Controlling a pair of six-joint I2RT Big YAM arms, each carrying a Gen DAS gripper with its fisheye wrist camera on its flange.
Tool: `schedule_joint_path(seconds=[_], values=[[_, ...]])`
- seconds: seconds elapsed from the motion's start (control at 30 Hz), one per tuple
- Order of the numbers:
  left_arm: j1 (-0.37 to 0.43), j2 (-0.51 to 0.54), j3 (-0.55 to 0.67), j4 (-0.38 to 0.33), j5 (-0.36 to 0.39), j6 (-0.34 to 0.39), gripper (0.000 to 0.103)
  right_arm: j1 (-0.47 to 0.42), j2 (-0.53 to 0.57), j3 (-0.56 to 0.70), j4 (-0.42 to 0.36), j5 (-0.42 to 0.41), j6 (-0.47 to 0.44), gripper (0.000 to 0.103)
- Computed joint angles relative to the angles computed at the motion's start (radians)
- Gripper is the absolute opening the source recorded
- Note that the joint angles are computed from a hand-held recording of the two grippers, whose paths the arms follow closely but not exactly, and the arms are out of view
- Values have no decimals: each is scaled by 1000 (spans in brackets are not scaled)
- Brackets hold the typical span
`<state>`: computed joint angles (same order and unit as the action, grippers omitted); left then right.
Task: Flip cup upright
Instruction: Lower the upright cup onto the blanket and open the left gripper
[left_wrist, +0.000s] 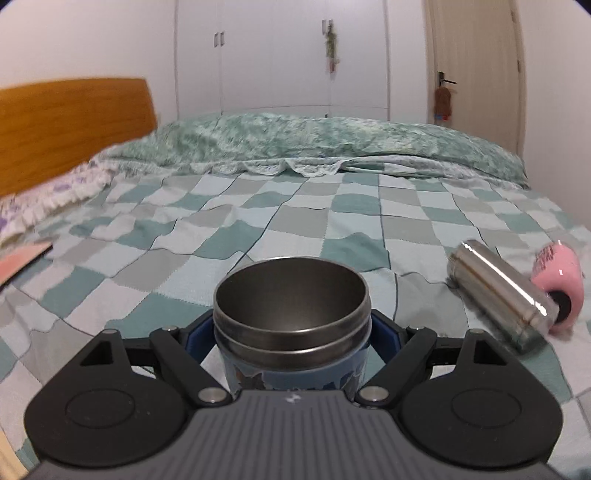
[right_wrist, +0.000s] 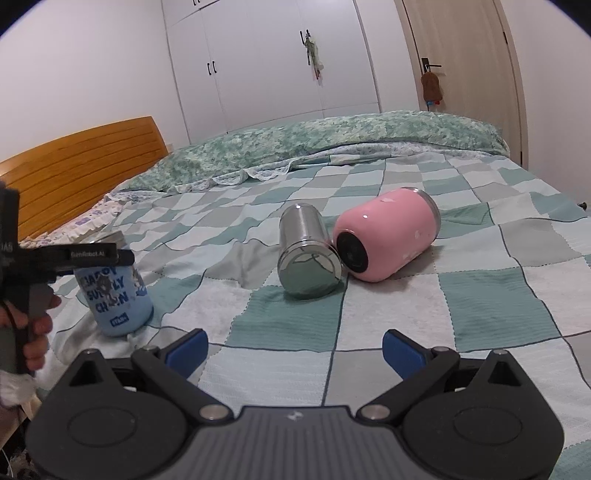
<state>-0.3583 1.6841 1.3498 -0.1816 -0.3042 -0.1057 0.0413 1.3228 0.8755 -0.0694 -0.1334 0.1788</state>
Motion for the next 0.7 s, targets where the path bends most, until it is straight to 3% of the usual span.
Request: schedule_joint_path(seconds=[0.2,0.27,0.37,0.57,0.7], values=[[-16,-25,-39,34,-20,5,87,5,-19,-10,2,20,-3,101],[-14,-51,-66,66,-9,-15,103,8,-36,-21,5,29,-7,101],[-30,-112,-128,136,-39,-12,103,10,-71,-45,14,45,-11,101],[-77,-279,-297,269,-16,12,103,28,-168,-131,84,95,-26,101],[-114,-372,-403,307,13,4,103,51,-241,-201,131,142,-62,101]])
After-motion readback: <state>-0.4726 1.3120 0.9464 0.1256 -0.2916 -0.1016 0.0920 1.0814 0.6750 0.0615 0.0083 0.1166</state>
